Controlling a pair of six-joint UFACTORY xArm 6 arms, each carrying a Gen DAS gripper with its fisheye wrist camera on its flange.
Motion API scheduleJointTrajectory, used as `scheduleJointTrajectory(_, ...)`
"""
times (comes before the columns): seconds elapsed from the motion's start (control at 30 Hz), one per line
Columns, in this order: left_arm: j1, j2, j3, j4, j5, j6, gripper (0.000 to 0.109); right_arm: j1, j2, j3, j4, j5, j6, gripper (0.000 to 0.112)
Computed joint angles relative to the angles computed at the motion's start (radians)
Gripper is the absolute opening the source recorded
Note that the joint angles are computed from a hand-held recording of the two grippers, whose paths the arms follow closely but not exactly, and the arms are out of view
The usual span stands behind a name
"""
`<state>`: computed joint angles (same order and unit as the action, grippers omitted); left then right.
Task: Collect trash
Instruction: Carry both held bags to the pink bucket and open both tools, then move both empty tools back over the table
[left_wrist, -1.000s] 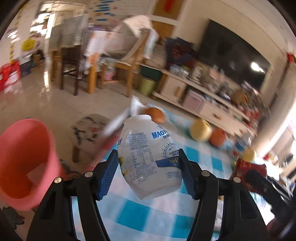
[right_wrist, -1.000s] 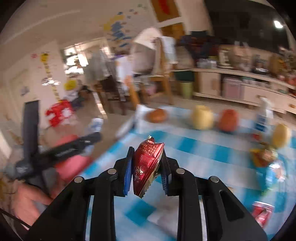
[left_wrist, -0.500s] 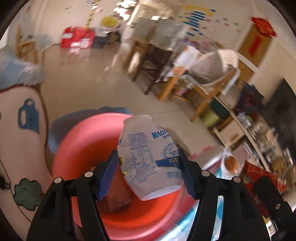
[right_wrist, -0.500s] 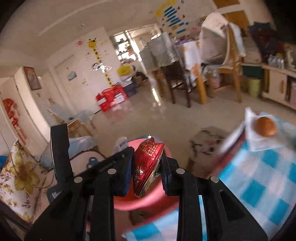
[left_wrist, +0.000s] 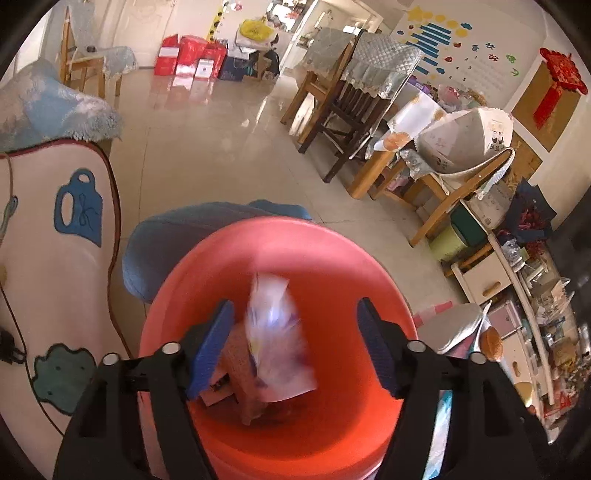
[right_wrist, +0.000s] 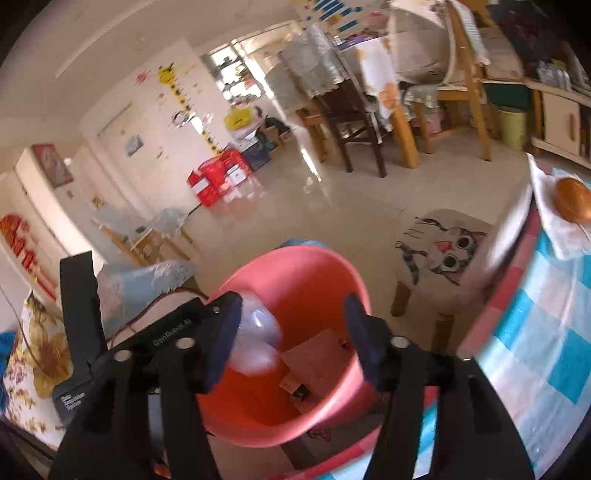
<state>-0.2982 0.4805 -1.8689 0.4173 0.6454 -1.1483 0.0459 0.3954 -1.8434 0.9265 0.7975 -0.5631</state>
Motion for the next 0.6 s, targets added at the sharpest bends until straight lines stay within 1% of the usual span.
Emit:
scheduleJointTrajectory(0.07,-0.009,0.017,-0.036,0.028,0.037,0.004,0.074,-0.01,-0.043,0.062,0.009,-0.031,-0.009,0.071)
scheduleJointTrajectory(0.1,-0.013,0.018,-0.04,0.045,0.043,0.001,0.076,-0.016,-0.071,0.1,-0.001,-0.054,-0.009,0.076)
scheduleJointTrajectory(0.13,-0.017,0.014,-0.034,0.068,0.035,-0.009,0.078,-0.018,-0.099,0.135,-0.014,-0.078,-0.009,0.08)
scheduleJointTrajectory(0.2,-0.029,0.011,-0.035,0.119,0.023,-0.044,0.081,-0.023,-0.149,0.199,-0.03,-0.118,-0.024,0.084)
scheduleJointTrajectory(0.27,-0.04,0.01,-0.034,0.182,-0.011,-0.079,0.082,-0.026,-0.206,0.271,-0.064,-0.168,-0.025,0.088)
scheduleJointTrajectory(0.3,-0.046,0.013,-0.038,0.202,-0.026,-0.085,0.084,-0.031,-0.226,0.299,-0.068,-0.179,-0.034,0.09)
scheduleJointTrajectory(0.4,-0.071,0.02,-0.051,0.278,-0.087,-0.078,0.089,-0.045,-0.299,0.389,-0.109,-0.217,-0.044,0.092)
scheduleJointTrajectory(0.47,-0.093,0.037,-0.079,0.302,-0.111,-0.045,0.089,-0.051,-0.347,0.451,-0.134,-0.243,-0.056,0.092)
scheduleJointTrajectory(0.53,-0.114,0.053,-0.108,0.309,-0.116,-0.013,0.091,-0.062,-0.394,0.511,-0.176,-0.27,-0.058,0.092)
scheduleJointTrajectory(0.6,-0.135,0.073,-0.14,0.291,-0.126,0.042,0.091,-0.079,-0.447,0.574,-0.193,-0.285,-0.074,0.092)
